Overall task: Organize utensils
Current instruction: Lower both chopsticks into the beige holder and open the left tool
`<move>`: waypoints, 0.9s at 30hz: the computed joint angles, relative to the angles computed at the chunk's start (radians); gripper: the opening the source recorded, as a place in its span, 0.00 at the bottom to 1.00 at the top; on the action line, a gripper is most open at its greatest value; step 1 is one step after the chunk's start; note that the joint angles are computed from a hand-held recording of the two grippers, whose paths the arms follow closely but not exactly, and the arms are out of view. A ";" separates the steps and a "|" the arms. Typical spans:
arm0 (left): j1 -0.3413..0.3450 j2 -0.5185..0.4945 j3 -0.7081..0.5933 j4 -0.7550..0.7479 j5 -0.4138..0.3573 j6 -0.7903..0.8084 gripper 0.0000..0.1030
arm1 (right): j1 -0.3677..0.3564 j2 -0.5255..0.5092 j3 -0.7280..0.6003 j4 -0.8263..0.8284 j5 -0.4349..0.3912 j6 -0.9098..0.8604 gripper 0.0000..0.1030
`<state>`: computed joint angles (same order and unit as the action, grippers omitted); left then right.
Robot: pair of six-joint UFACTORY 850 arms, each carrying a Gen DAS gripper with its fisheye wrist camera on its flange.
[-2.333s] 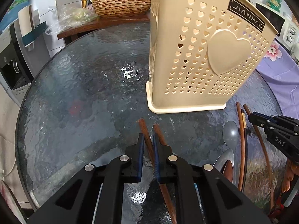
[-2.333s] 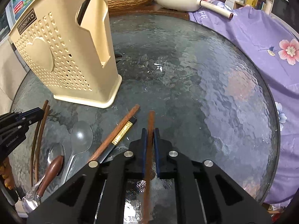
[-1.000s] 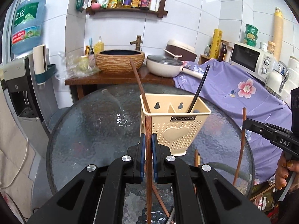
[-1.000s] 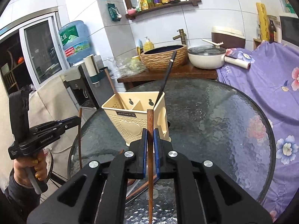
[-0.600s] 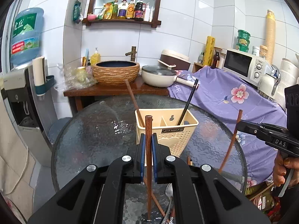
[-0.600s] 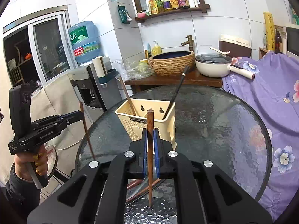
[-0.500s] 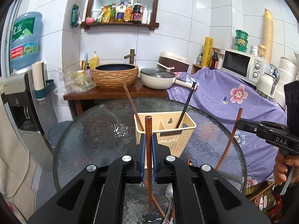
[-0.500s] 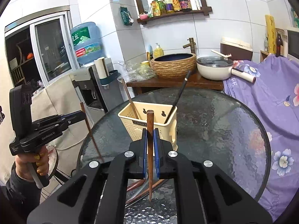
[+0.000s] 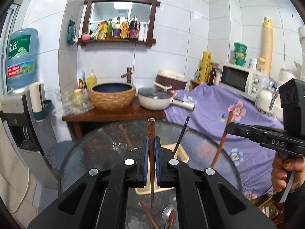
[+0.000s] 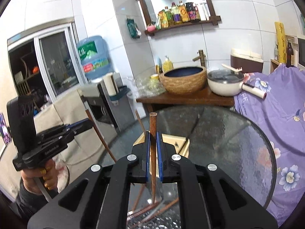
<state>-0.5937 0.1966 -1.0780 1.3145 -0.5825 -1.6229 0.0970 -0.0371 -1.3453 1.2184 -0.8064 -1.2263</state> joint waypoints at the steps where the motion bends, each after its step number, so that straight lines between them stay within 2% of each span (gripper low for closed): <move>1: 0.002 0.000 -0.012 0.009 -0.003 -0.007 0.06 | 0.002 -0.005 -0.018 0.006 0.001 0.009 0.07; 4: 0.003 -0.008 -0.060 0.067 -0.029 -0.053 0.00 | 0.006 -0.019 -0.073 0.048 0.021 0.019 0.07; 6: 0.010 -0.023 -0.096 0.079 -0.034 -0.071 0.00 | 0.014 -0.032 -0.108 0.076 0.048 0.026 0.07; 9: 0.022 -0.063 -0.154 0.077 -0.044 -0.067 0.00 | 0.040 -0.063 -0.171 0.082 0.120 0.062 0.07; 11: 0.039 -0.082 -0.179 0.052 -0.022 -0.060 0.00 | 0.059 -0.080 -0.193 0.068 0.163 0.077 0.07; 16: 0.063 -0.084 -0.148 0.033 -0.010 -0.054 0.00 | 0.077 -0.101 -0.181 0.045 0.190 0.070 0.07; 22: 0.151 -0.067 -0.070 -0.059 0.052 -0.070 0.00 | 0.076 -0.116 -0.155 0.123 0.204 0.008 0.07; 25: 0.165 -0.064 -0.040 -0.038 0.020 -0.099 0.00 | 0.075 -0.120 -0.164 0.163 0.204 -0.006 0.07; 27: 0.178 -0.061 -0.027 -0.048 0.035 -0.096 0.01 | 0.075 -0.123 -0.175 0.178 0.201 -0.012 0.07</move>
<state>-0.4161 0.1354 -1.1052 1.2663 -0.5477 -1.7186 0.1721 -0.1605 -1.5205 1.3969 -0.6055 -1.2378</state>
